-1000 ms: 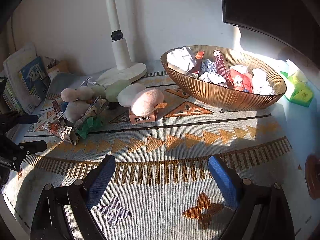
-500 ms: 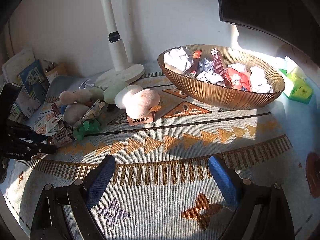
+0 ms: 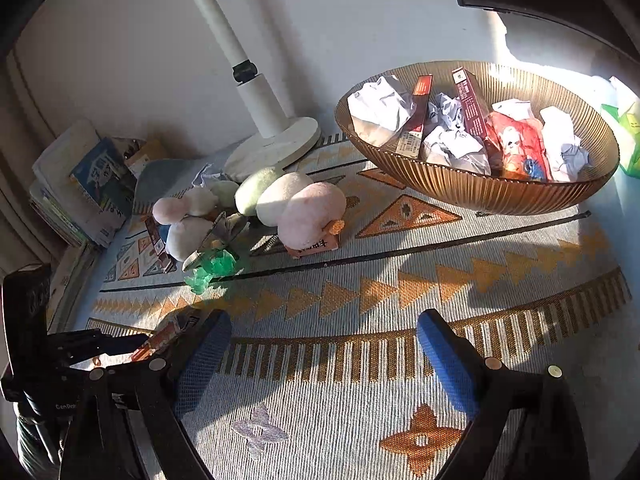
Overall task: Organize objects
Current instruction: 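Grasp the pastel plush toy stack with the right tool while left holds the snack box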
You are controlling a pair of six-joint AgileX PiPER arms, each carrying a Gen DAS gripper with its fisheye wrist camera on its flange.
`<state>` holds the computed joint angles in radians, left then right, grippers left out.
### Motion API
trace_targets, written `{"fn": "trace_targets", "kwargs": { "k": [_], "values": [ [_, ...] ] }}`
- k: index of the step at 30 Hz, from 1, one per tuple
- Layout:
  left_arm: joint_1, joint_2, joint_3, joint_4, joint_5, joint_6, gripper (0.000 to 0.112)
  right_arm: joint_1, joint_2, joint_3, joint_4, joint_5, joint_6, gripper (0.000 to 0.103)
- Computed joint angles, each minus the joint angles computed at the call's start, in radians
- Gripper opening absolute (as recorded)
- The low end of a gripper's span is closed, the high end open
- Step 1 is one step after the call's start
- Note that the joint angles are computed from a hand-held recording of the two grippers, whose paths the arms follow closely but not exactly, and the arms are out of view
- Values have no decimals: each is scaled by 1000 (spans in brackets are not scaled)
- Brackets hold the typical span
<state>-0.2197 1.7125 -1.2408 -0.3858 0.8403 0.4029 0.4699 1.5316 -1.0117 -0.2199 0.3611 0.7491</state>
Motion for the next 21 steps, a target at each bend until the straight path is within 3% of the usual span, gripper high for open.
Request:
{"fn": "trace_targets", "kwargs": {
  "k": [4, 8, 10, 14, 15, 16, 21],
  "values": [
    [-16, -64, 111, -46, -88, 108, 63, -11, 81, -189, 21, 109, -110, 94],
    [-120, -140, 254, 119, -306, 24, 65, 1, 211, -337, 11, 209, -127, 91],
    [-120, -166, 313, 76, -380, 56, 64, 20, 256, -389, -63, 250, -77, 79],
    [-108, -155, 300, -15, -371, 120, 64, 30, 313, -464, -130, 287, -56, 67],
    [-81, -176, 313, -40, -354, 157, 63, 31, 327, -483, -125, 304, -68, 59],
    [-84, -173, 312, -37, -359, 154, 63, 35, 341, -504, -114, 329, -83, 45],
    [-123, -184, 322, 62, -401, 36, 48, 82, 279, -426, -197, 333, 45, 43]
  ]
}}
